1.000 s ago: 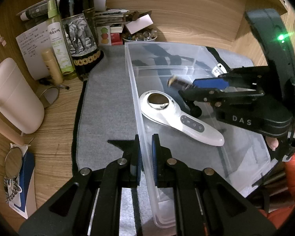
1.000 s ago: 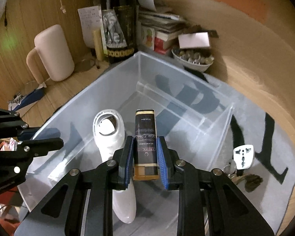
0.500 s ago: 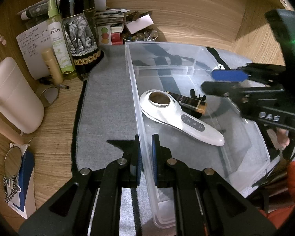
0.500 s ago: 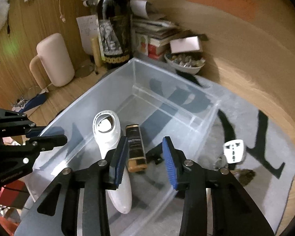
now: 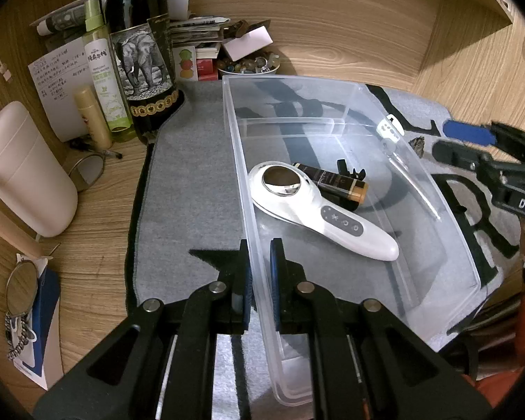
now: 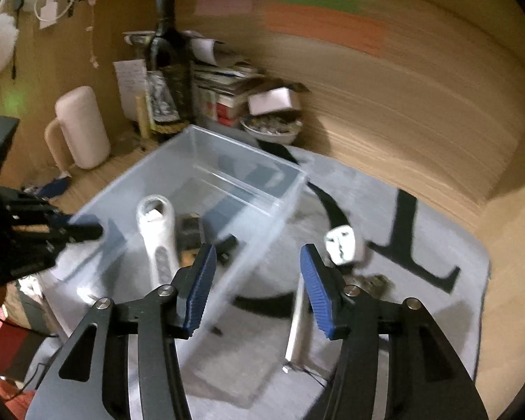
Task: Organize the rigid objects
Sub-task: 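Lower the right gripper onto the metal rod and grasp it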
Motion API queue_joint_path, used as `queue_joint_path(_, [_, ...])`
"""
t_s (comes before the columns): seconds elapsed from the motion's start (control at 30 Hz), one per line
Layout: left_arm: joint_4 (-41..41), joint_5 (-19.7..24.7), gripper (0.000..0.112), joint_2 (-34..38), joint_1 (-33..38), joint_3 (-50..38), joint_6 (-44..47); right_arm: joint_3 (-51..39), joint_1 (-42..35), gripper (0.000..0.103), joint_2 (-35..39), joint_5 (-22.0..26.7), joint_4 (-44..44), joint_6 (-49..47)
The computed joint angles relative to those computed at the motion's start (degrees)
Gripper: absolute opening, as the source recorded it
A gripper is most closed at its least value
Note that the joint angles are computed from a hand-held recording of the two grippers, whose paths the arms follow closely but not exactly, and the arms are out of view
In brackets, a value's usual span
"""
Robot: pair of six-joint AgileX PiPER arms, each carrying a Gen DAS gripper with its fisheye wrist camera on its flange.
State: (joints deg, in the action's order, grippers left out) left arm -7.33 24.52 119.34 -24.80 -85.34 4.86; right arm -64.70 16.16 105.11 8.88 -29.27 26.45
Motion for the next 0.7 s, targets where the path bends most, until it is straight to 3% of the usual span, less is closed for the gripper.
queue_joint_path(0.17, [0.23,0.06,0.009,0.06,-0.05,-0.09,-0.14,2.94,-1.74,0.047,0.24,-0.72,-6.27,7.68])
queue_joint_path(0.53, [-0.87,0.06,0.009,0.17,0.10,-0.18,0.76,2.16,-5.25,0.047,7.20,-1.37,11.49,-7.61])
queue_joint_path(0.7, [-0.89,0.01,0.009,0.15,0.13,-0.11,0.84,1.35,-5.80,0.044,10.24,-2.53,12.40,-8.39])
